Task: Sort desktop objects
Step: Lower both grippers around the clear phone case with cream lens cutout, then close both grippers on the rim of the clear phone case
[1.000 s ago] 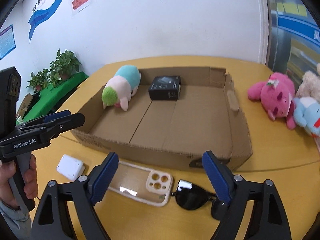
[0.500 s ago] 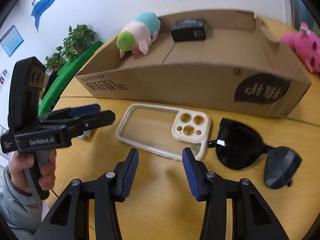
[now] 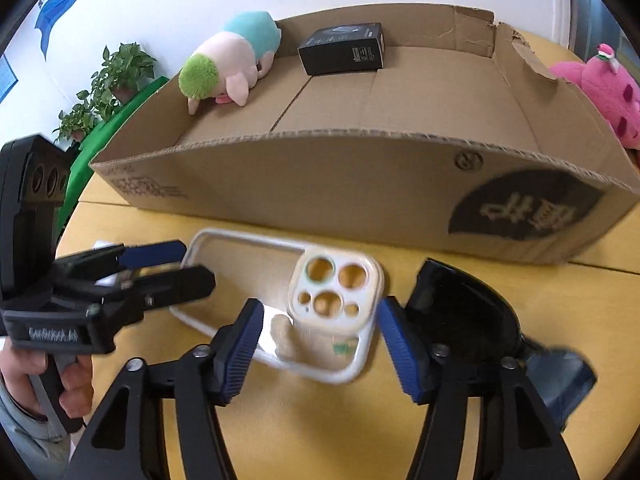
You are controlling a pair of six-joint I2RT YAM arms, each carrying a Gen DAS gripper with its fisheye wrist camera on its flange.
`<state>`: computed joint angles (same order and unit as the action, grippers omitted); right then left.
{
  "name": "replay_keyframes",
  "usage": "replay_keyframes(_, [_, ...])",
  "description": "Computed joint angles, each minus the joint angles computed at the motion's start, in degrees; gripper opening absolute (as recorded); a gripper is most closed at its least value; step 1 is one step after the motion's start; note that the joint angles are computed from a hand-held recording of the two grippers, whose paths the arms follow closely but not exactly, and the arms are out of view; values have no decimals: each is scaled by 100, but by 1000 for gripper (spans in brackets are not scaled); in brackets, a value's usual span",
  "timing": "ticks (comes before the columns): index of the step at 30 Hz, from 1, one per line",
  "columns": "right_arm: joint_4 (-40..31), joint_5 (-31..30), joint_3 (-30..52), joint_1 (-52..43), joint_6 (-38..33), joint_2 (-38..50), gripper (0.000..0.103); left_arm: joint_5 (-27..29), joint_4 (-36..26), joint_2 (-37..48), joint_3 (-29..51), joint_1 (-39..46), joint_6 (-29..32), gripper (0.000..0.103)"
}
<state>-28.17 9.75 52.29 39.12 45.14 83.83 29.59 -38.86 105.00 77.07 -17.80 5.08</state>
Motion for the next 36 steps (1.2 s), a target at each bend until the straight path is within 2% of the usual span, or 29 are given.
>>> replay_keyframes(4, [159,-205,69,21,-104,158,66,-158,47,-80,-68,82,-29,76])
replay_keyframes(6, [472,-343,-108,71,-77,21,66,-5,75,-170,-118,224,-110,76])
replay_keyframes(16, [1162,414,-801,752,23,-1198,66,640,55,-949,-460,463,67,76])
replay_keyframes(18, [1230,479,-897,1006,29,-1334,66,529,123,-1097,-604,372,129,76])
replay_keyframes(22, [933,692,-859,1355,169,-1257,66,451,94,-1170,-842,296,262,76])
replay_keyframes(25, [984,533,-914,1090,259,-1256,66,291,79,-1057,-813,320,120,76])
replay_keyframes(28, [814,256,-663,616,163,-955,66,88,-6,-701,-557,375,-7,76])
replay_keyframes(31, [515,-38,-225,190,9,-392,71,167,-164,-278,-221,431,-100,76])
replay_keyframes(34, [76,-186,288,-77,-5,251,71,141,-66,-131,-78,315,77,77])
replay_keyframes(36, [-39,-300,462,-165,31,511,71,429,-306,76,139,309,113,77])
